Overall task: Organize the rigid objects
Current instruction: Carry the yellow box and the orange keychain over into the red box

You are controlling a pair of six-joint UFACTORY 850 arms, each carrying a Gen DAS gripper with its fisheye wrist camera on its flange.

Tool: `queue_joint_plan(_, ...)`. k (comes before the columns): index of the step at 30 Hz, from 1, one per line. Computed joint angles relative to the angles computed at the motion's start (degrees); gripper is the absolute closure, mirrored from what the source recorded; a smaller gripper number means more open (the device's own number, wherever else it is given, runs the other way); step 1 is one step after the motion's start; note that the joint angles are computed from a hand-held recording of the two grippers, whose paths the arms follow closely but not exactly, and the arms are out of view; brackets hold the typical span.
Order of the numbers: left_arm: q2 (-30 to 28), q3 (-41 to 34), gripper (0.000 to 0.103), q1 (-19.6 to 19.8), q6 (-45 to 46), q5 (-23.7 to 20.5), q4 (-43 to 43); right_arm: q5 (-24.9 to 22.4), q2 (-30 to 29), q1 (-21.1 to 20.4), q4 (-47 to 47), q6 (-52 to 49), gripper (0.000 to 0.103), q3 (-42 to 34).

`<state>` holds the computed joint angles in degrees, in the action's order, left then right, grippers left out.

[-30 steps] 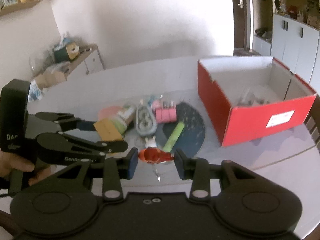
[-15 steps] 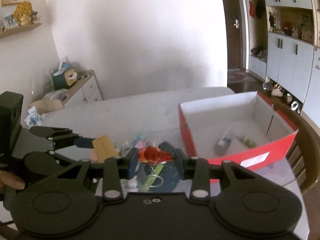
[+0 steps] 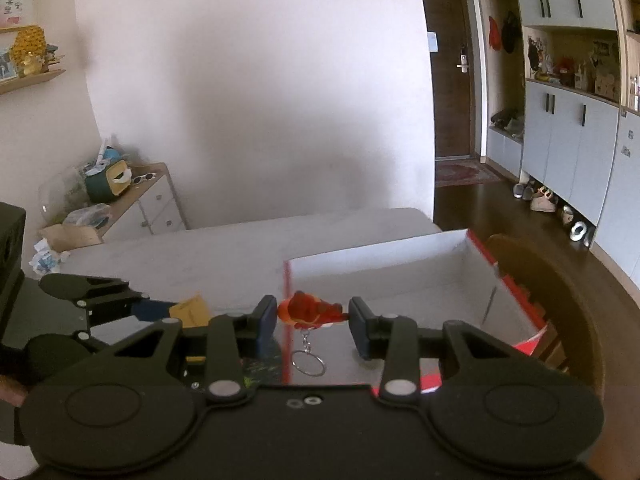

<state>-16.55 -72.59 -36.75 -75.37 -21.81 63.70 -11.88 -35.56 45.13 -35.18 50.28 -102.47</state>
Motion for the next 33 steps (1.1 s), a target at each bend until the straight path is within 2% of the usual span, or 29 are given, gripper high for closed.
queue_joint_plan(7,-8.34,-10.15,0.031,-0.01,7.59,-2.81,-8.56,0.13,-2.65,-3.88,16.44,-18.8,0.064,-3.17)
queue_joint_plan(12,-14.26,-17.2,0.031,0.26,12.26,-5.12,-12.68,-1.44,-5.94,-6.63,27.26,-30.98,0.064,-6.81)
queue_joint_plan(17,-20.75,-25.62,0.031,0.68,17.73,-8.65,-18.23,-4.12,-10.25,-8.58,31.99,-36.61,0.064,-11.77)
queue_joint_plan(22,-28.03,-35.43,0.031,1.5,22.64,-14.08,-22.24,-6.67,-14.12,-9.81,36.92,-41.98,0.064,-16.03)
queue_joint_plan(33,-39.67,-51.92,0.031,4.45,26.55,-24.6,-28.1,-13.37,-22.21,-11.79,46.15,-52.65,0.064,-25.85)
